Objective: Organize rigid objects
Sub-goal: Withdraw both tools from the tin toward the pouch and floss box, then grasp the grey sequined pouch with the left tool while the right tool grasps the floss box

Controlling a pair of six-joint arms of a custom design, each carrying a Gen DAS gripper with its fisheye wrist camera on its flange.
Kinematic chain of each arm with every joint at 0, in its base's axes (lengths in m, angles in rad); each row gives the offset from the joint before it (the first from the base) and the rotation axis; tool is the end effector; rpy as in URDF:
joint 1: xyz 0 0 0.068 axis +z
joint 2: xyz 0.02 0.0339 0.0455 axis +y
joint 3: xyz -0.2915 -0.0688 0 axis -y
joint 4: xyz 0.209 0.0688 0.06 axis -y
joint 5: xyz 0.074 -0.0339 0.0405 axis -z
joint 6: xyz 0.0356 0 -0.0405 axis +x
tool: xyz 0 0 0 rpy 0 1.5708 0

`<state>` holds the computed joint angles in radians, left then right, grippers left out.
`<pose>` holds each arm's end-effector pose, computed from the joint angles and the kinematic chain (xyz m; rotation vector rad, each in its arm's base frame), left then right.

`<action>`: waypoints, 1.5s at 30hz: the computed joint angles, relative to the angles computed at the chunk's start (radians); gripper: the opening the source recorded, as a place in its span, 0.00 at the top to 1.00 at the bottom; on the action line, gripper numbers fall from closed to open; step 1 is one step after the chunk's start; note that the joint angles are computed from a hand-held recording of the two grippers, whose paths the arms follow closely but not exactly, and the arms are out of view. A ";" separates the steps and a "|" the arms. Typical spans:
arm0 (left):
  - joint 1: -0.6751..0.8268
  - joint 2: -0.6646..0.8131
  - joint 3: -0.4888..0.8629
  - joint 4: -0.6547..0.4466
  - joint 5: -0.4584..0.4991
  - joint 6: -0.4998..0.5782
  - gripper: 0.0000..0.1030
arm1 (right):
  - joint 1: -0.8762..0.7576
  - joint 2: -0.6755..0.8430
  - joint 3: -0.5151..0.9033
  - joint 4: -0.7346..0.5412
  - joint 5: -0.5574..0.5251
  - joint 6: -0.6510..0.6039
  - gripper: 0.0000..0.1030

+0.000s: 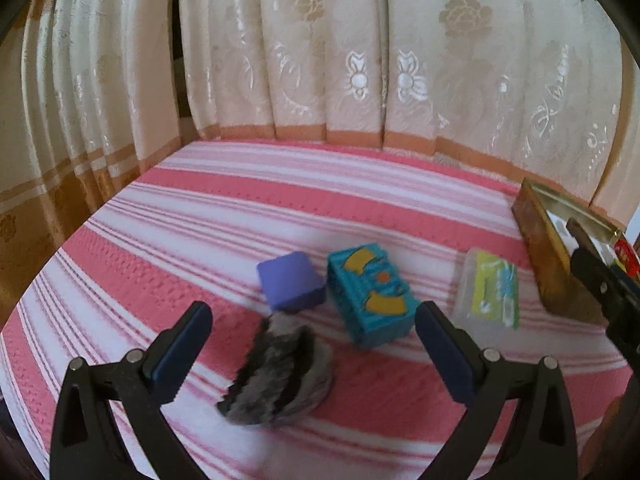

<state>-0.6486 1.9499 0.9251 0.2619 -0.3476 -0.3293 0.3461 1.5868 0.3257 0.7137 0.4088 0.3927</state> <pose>0.2985 -0.2110 0.1626 0.1930 2.2720 -0.1041 0.2274 0.0669 0.1687 0.2870 2.0487 0.0194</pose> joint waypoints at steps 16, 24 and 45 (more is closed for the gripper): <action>0.145 0.030 0.014 -0.120 0.227 -0.016 0.04 | 0.055 0.158 0.235 -0.243 -0.095 0.053 0.12; 0.124 0.047 0.050 -0.173 0.173 0.002 0.08 | 0.039 0.238 0.359 -0.379 -0.141 0.107 0.12; 0.105 0.026 0.029 -0.141 0.149 0.027 0.56 | 0.057 0.304 0.483 -0.532 -0.138 0.010 0.46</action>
